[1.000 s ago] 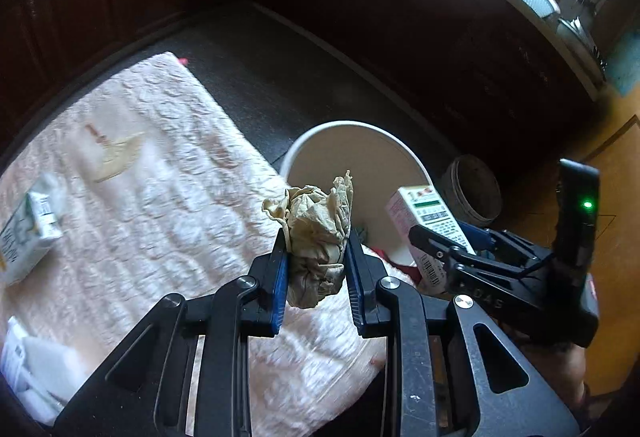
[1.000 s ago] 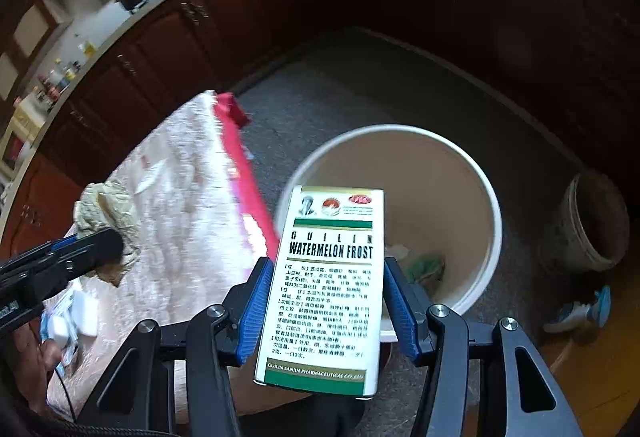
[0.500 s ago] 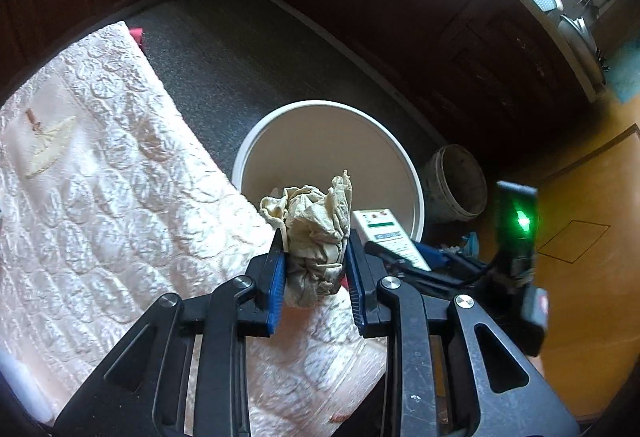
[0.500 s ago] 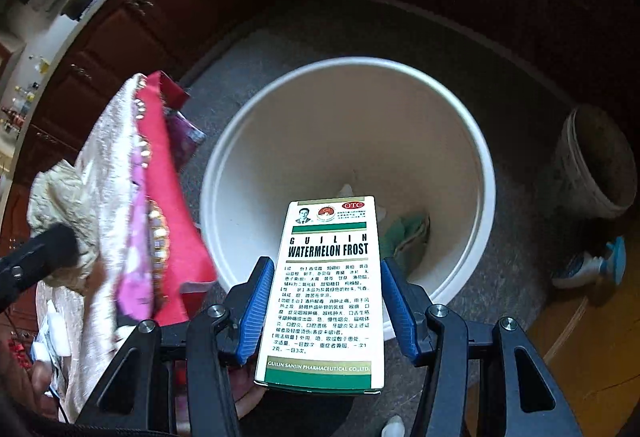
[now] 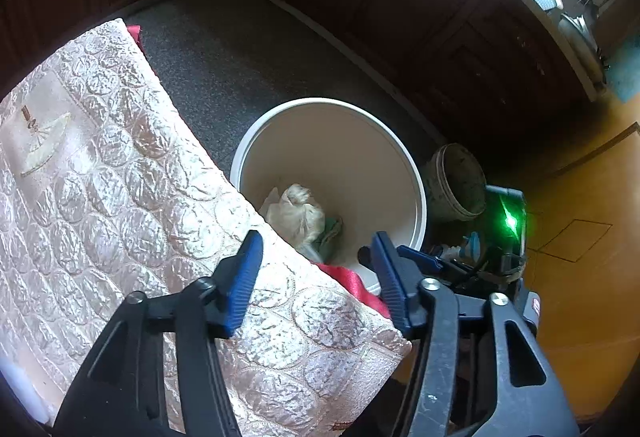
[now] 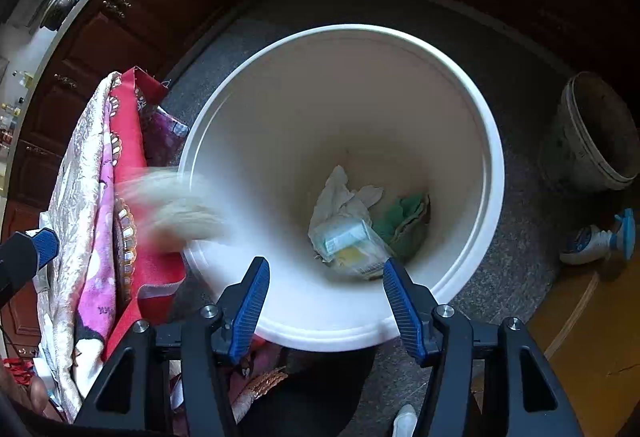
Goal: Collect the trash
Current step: 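Carry paper and box over the white bucket and open both tools, then move both tools back over the table toward the blue packet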
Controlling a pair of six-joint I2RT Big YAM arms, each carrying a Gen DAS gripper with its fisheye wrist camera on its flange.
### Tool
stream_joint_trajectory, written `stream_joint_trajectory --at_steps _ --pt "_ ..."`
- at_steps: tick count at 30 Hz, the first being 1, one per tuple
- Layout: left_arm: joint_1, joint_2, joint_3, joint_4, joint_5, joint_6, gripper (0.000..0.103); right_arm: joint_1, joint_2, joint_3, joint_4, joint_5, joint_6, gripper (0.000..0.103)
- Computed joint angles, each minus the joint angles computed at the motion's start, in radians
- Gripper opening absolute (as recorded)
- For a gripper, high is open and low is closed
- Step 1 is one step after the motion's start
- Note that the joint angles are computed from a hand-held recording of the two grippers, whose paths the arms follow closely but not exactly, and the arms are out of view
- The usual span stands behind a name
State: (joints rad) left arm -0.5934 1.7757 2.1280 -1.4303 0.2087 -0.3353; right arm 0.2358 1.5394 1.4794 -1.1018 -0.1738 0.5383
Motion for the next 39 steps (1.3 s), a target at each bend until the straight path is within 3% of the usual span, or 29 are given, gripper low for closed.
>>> stream_joint_trajectory --at_steps 15,21,32,39 --pt "0.059 -0.088 -0.108 0.043 0.052 -0.013 0.064 0.001 -0.069 -0.015 0.012 0.071 0.069 0.06" --pt "0.078 -0.138 -0.15 0.062 0.054 -0.011 0.064 0.008 -0.077 0.013 -0.006 0.092 0.052 0.063" --pt "0.085 -0.279 -0.276 0.108 -0.122 0.015 0.064 0.066 -0.104 0.058 -0.014 0.133 0.03 0.066" --pt "0.104 -0.348 -0.325 0.119 -0.195 0.0 0.064 0.129 -0.11 0.108 -0.013 0.184 0.007 0.068"
